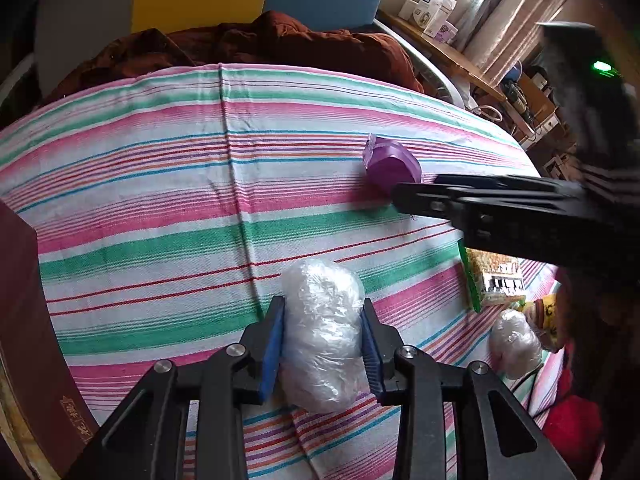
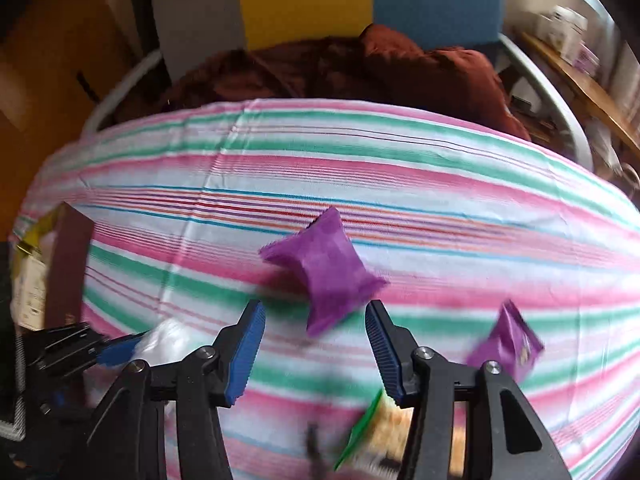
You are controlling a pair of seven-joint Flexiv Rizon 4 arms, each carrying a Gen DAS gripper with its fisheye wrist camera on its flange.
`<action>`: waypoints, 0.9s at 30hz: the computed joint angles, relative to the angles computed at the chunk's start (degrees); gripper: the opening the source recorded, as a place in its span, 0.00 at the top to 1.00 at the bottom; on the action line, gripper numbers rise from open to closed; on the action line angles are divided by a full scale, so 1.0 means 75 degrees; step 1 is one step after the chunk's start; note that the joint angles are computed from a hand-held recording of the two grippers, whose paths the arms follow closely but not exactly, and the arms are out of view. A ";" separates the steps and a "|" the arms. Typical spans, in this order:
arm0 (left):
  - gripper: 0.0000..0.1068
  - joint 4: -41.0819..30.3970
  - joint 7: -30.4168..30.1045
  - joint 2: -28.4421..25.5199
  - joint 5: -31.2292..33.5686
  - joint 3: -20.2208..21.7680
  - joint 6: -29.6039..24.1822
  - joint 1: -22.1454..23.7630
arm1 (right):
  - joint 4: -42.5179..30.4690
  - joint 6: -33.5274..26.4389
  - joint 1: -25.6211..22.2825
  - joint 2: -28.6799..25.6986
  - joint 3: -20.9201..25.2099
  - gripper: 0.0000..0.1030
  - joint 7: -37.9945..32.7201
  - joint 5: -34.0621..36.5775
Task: Organize objects
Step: 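Grasp the purple snack packet with the right tool while the left tool holds the wrapped ball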
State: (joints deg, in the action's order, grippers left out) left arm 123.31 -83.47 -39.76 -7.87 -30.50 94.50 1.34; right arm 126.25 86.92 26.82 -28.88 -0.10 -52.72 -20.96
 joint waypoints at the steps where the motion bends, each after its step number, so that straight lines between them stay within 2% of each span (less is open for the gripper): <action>1: 0.65 0.0013 0.0001 -0.0021 -0.0005 -0.0074 -0.0003 0.0079 | -0.0118 -0.0134 0.0060 -0.0078 -0.0076 0.49 -0.0016 -0.0072; 8: 0.65 0.0027 -0.0060 -0.0056 0.0039 -0.0121 0.0050 0.0108 | -0.0615 -0.0552 0.0080 -0.0462 -0.0135 0.49 -0.0239 -0.0446; 13: 0.65 0.0014 -0.0089 -0.0134 0.0074 -0.0256 0.0059 0.0249 | -0.0448 -0.0318 0.0037 -0.0374 -0.0091 0.49 -0.0274 -0.0423; 18: 0.65 0.0045 -0.0128 -0.0155 0.0103 -0.0337 0.0073 0.0357 | -0.0029 -0.0400 0.0569 0.0013 -0.0870 0.49 -0.0185 -0.1018; 21: 0.65 0.0088 -0.0180 -0.0148 0.0119 -0.0376 0.0109 0.0378 | -0.0122 -0.0662 0.0448 0.0057 -0.0749 0.49 -0.0403 -0.1338; 25: 0.65 0.0022 -0.0231 -0.0185 0.0110 -0.0400 0.0073 0.0368 | -0.0587 -0.1160 0.0160 -0.0085 -0.0241 0.49 -0.0984 -0.1559; 27: 0.65 0.0021 -0.0257 -0.0193 0.0112 -0.0401 0.0086 0.0362 | -0.0814 -0.1411 0.0248 -0.0218 -0.0255 0.49 -0.1144 -0.1830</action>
State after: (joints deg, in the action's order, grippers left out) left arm 123.46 -85.40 -41.21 -7.03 -33.51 95.14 4.05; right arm 120.15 76.34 28.68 -30.51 -2.01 -61.30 -34.69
